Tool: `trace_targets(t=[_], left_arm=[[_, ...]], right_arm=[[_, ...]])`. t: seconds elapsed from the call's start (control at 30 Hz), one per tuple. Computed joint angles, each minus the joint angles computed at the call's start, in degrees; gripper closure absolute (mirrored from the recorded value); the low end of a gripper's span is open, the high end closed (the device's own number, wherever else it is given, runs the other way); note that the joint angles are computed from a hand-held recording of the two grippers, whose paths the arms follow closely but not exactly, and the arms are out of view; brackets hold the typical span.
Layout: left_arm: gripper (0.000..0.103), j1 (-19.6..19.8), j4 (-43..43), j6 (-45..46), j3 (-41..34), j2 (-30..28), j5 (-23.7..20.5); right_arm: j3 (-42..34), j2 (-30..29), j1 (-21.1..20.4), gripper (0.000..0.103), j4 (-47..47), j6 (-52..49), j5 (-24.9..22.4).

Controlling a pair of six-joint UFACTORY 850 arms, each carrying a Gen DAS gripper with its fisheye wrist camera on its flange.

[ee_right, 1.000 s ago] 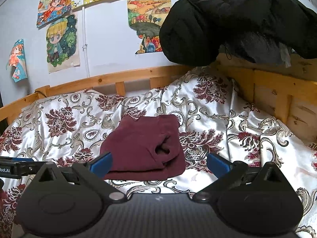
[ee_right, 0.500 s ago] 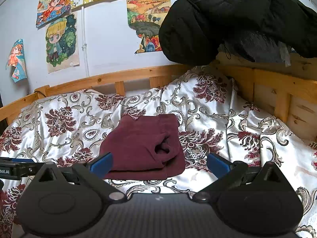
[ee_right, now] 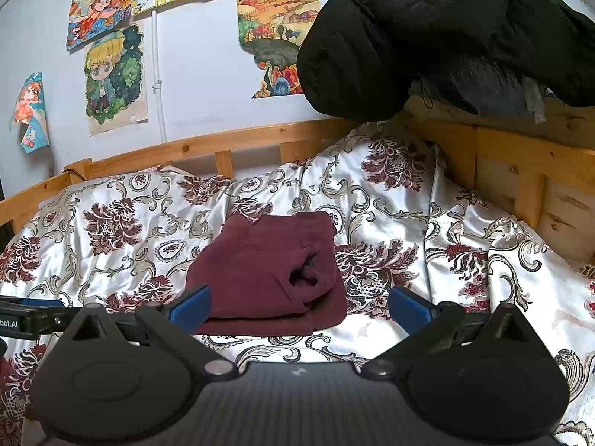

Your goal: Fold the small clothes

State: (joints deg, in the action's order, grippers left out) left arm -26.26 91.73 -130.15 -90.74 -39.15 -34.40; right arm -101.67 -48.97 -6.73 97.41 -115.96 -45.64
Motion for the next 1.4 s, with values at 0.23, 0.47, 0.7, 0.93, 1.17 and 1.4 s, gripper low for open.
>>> trace_targets(t=[0.23,0.47,0.7,0.93,1.17,1.4], left_arm=[[0.001,0.0,-0.1,0.3,-0.1,-0.1,0.0],[0.001,-0.2,-3.2,4.3,-1.2,-0.5,-1.6],[0.001,-1.6,-19.4,25.4,-10.2,-5.4,-13.7],[0.001,-2.5,-19.3,28.6,-12.4,-7.1,-19.3],[0.001,-2.7,-19.2,28.1,-12.6,-7.2,-20.2],[0.001,-2.8,-20.7,29.6,-13.4,-7.7,-20.7]], right_arm=[[-0.1,-0.1,0.0,0.0,-0.1,0.1,0.0],[-0.1,0.0,0.0,0.0,-0.2,0.2,0.0],[-0.1,-0.2,-0.1,0.0,-0.4,0.2,0.0],[-0.4,-0.5,-0.2,0.0,-0.5,0.2,0.0],[0.1,-0.3,0.0,0.0,-0.4,-0.1,0.3],[0.5,0.1,0.0,0.0,-0.8,0.1,0.5]])
